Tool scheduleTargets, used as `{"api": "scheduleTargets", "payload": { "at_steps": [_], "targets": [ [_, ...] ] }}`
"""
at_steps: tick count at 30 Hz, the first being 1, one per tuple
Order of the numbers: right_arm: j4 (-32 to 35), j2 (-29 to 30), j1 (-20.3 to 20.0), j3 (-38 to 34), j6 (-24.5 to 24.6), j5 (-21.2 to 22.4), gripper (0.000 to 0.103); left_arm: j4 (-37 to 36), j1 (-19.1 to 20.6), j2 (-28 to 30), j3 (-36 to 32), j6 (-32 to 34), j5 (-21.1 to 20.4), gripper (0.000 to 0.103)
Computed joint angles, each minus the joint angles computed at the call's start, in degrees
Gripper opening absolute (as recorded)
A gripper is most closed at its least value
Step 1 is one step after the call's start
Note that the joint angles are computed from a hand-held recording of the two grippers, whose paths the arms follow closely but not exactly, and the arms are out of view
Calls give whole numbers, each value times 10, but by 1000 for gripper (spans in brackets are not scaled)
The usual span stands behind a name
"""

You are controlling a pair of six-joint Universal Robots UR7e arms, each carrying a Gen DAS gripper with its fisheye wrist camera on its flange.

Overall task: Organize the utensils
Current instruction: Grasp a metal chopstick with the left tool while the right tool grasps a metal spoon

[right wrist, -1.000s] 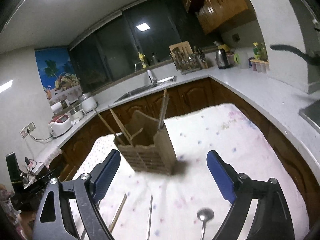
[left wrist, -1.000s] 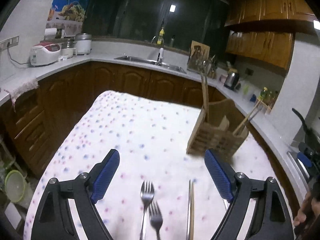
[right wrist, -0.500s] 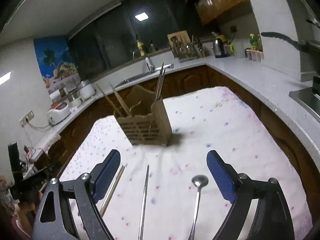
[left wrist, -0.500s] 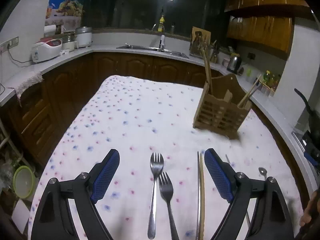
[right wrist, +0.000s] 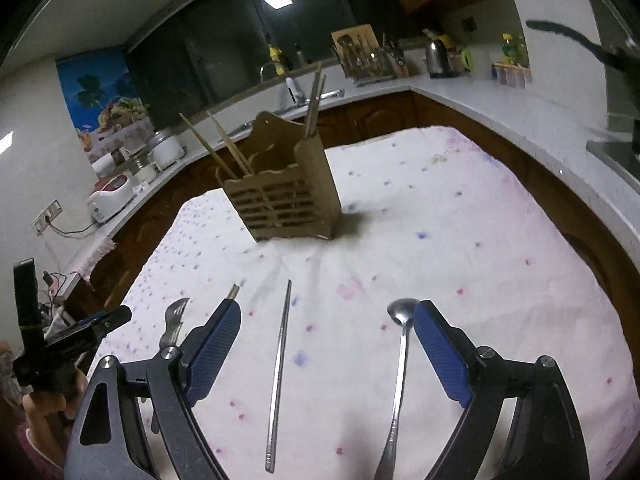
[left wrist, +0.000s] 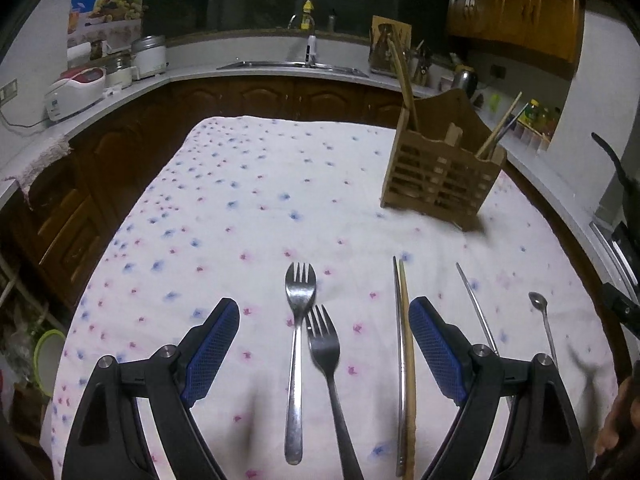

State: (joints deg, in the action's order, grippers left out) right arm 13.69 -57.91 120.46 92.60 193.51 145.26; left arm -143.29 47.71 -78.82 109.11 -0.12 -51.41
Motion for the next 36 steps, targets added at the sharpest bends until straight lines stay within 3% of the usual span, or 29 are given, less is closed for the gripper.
{"api": "scheduleTargets", "payload": {
  "at_steps": [9,18,21,25,30,33,36],
  "targets": [
    [23,-2,-17,6,30,-10,90,3,-1,34,-15,3,-5,84],
    [58,3,-31,9,54,-8,88,32,3,82,-51,5,-71,69],
    [81,9,-41,4,66,-12,71,52,7,104,-71,2,-98,62],
    [110,15,-62,5,89,-25,52,80,11,148,-108,4,-132,62],
    [108,3,-78,19,102,-41,49,127,14,224,-168,17,-138,54],
    [105,-3,-81,24,102,-43,49,143,13,258,-186,31,-112,38],
    [99,-12,-81,29,99,-48,49,126,5,256,-169,84,-93,29]
  ]
}}
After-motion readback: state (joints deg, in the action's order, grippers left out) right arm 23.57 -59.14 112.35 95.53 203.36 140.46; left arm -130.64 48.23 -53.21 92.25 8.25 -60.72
